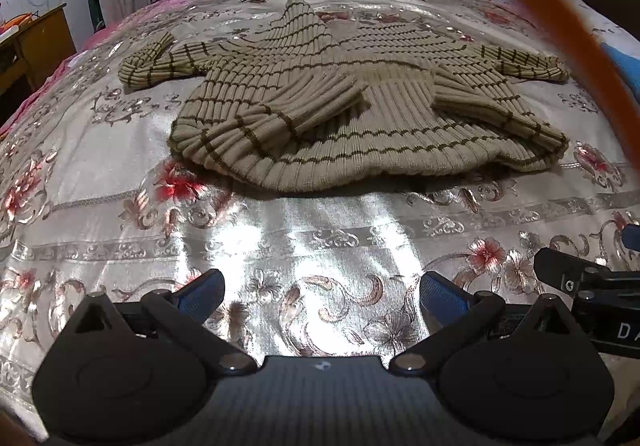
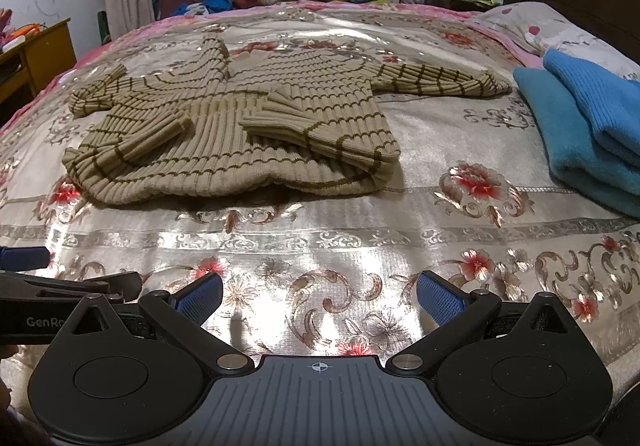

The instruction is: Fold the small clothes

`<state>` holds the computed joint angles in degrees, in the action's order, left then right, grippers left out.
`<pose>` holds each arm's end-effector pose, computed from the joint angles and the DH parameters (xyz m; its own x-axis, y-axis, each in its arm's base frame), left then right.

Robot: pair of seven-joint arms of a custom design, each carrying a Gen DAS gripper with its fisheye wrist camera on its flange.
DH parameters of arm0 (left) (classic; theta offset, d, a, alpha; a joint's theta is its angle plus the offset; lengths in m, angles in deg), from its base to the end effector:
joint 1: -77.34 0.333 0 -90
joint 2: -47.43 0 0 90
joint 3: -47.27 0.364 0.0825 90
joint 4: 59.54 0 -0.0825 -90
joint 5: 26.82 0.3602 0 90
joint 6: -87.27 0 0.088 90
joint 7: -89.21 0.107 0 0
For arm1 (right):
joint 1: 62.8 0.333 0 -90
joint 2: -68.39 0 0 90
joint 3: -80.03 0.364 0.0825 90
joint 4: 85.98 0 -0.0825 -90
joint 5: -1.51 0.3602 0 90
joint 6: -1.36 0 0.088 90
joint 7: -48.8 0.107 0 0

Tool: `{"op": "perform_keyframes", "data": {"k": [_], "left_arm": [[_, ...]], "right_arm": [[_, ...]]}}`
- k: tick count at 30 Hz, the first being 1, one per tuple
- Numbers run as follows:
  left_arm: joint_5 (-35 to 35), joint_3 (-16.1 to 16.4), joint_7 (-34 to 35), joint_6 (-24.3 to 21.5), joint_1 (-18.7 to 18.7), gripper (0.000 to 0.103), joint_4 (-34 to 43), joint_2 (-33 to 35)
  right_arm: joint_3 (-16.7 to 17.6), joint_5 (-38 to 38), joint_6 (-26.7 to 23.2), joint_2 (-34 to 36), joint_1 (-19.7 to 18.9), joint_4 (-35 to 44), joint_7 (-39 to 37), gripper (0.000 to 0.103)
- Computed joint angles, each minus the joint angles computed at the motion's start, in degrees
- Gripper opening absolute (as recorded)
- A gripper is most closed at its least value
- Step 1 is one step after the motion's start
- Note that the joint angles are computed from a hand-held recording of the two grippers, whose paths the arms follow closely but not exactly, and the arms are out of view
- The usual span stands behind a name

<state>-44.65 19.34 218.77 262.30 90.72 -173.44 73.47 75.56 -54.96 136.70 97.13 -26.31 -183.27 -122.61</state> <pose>0.6504 -0.1027 0.3866 -0.5001 -0.8659 -0.0139 -0.6583 0.3905 -0.6436 0.5900 0.3666 0.3818 -0.4568 -0.8895 0.0117 -0.6349 0.3168 -0.7046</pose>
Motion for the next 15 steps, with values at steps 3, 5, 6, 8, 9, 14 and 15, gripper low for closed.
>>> {"op": "perform_keyframes", "data": {"k": [3,5,6,8,9,14,15], "left_arm": [[-0.2,-1.1,0.6,0.6,0.9,0.103,0.2,0.2],[-0.1,-1.5,1.0,0.5,1.3,0.103,0.6,0.4],[0.0,-1.7,1.1,0.5,1.4,0.103,0.9,0.5],[0.2,-1.9,1.5,0.6,1.6,0.103,1.5,0.8],[0.3,-2.1,1.7,0.6,1.7,0.103,1.8,0.9],[0.8,-2.7,2.5,0.5,1.7,0.103,5.2,2.4],[0.9,-3.0,2.8,0.4,1.8,0.103,5.9,2.9]], "right_arm": [[-0.2,-0.7,-0.3,0.2,0.1,0.5,-0.4,0.103],[-0.4,-1.2,-0.1,0.2,0.1,0.8,-0.6,0.102],[-0.5,-1.4,0.1,0.3,0.0,0.9,-0.7,0.102],[-0.6,-1.9,0.6,0.4,-0.3,1.3,-1.3,0.102],[-0.7,-2.1,0.9,0.4,-0.5,1.5,-1.7,0.102],[-1.5,-3.2,2.2,1.2,-1.3,3.5,-3.5,0.100],[-1.7,-3.3,2.6,1.5,-1.5,4.0,-3.9,0.100]]}}
